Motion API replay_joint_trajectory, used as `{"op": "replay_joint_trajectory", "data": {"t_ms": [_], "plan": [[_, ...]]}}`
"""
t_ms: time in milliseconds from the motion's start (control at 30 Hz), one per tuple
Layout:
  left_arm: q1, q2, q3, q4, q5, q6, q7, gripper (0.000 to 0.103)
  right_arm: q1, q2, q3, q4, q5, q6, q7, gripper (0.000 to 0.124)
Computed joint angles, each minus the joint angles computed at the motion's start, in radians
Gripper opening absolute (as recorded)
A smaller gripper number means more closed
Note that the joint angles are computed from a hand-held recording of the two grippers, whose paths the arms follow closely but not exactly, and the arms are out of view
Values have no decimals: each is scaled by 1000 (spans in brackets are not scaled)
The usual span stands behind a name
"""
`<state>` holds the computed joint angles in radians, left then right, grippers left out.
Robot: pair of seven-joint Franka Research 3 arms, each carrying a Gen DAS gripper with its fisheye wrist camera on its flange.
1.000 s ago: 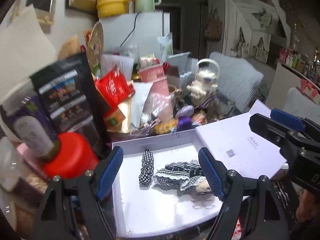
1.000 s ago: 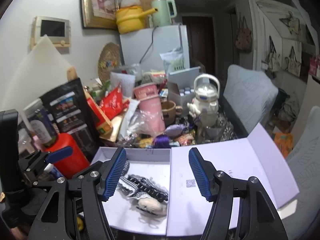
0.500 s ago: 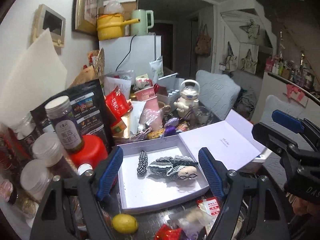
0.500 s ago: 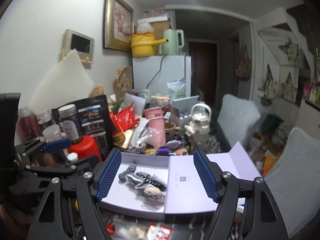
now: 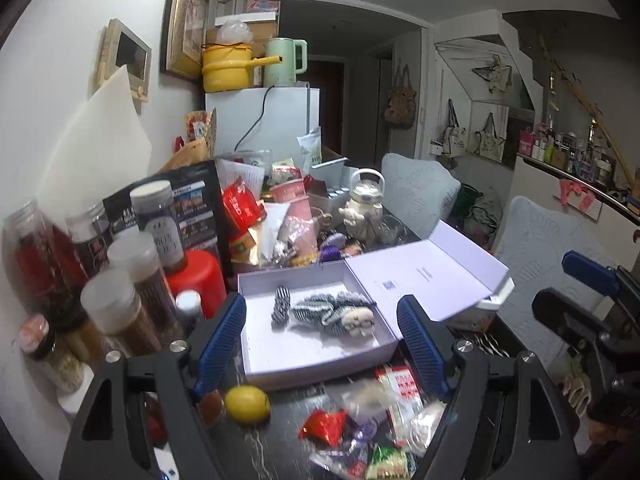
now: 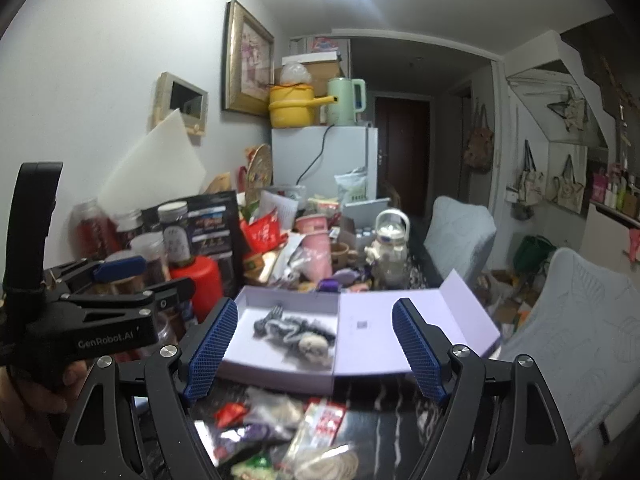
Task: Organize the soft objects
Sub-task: 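Open both grippers to release the items and withdraw from the box, then grasp the silver-purple snack bag with the left gripper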
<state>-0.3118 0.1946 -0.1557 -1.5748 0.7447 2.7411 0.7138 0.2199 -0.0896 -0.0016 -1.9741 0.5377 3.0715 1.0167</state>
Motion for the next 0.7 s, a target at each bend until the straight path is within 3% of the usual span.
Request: {"op": "replay_joint_trajectory", "data": {"t_ms": [400, 700], "plan": [[19, -113, -41, -207, -8, 102, 35, 78, 31, -123, -20, -194, 22, -5, 27, 81], [29, -141, -68, -309, -82, 147, 107, 78, -45, -168, 22, -316, -107, -8, 189, 81]]}}
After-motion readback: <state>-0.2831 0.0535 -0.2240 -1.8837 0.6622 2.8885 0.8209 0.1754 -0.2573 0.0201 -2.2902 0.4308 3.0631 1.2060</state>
